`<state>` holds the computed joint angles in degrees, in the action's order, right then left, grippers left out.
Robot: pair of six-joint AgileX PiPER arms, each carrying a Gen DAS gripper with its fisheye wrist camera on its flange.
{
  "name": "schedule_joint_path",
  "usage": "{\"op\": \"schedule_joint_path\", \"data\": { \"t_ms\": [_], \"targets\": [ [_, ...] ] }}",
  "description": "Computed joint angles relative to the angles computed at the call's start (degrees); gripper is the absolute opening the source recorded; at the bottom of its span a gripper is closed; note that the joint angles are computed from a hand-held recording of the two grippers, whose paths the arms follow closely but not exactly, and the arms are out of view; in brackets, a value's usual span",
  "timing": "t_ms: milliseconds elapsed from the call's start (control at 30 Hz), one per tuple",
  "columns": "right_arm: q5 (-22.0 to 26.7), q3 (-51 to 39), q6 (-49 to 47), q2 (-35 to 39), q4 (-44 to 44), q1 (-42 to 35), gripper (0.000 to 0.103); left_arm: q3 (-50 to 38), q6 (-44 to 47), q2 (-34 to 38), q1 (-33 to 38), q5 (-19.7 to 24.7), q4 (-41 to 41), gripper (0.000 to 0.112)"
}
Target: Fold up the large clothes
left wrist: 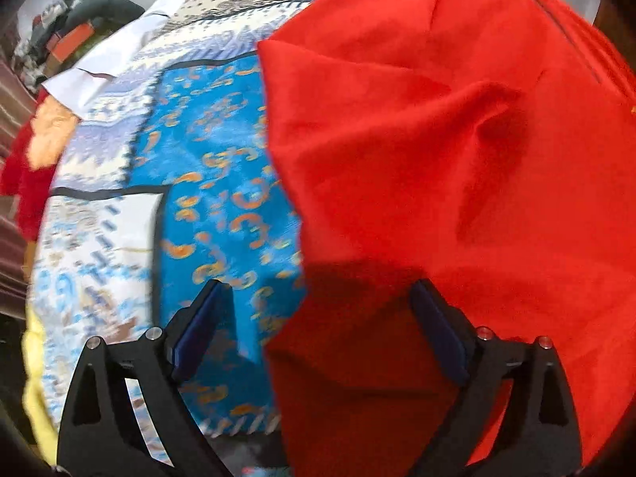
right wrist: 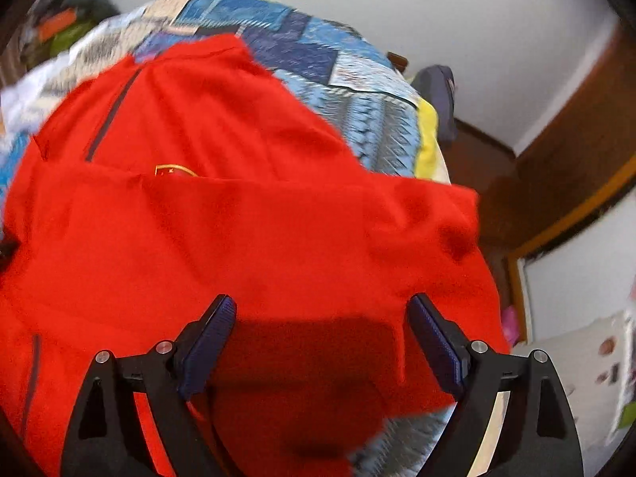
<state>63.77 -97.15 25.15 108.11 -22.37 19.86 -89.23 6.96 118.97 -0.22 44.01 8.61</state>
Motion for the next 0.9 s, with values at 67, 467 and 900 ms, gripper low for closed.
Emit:
{"op": "schedule_joint_path", "data": {
  "t_ms": [67, 467, 900],
  "targets": [
    [-2.32, 4.60, -0.35, -4.85, 2.95, -2.62, 0.088, 2.33, -1.17, -1.52, -0.43, -0.66, 4.12, 0.095],
    [-4.01, 14.26, -12.60, -17.18, 27.49, -26.61, 0.088, -0.84, 1.70, -9.16, -4.03, 3.53, -2.93, 0.094],
    [-3.44, 17.01, -22.67, -10.68, 44.80, -44.90, 0.088, -19.89, -2.73, -0.11, -16.90, 9.69, -10.54, 0.094]
  ]
}}
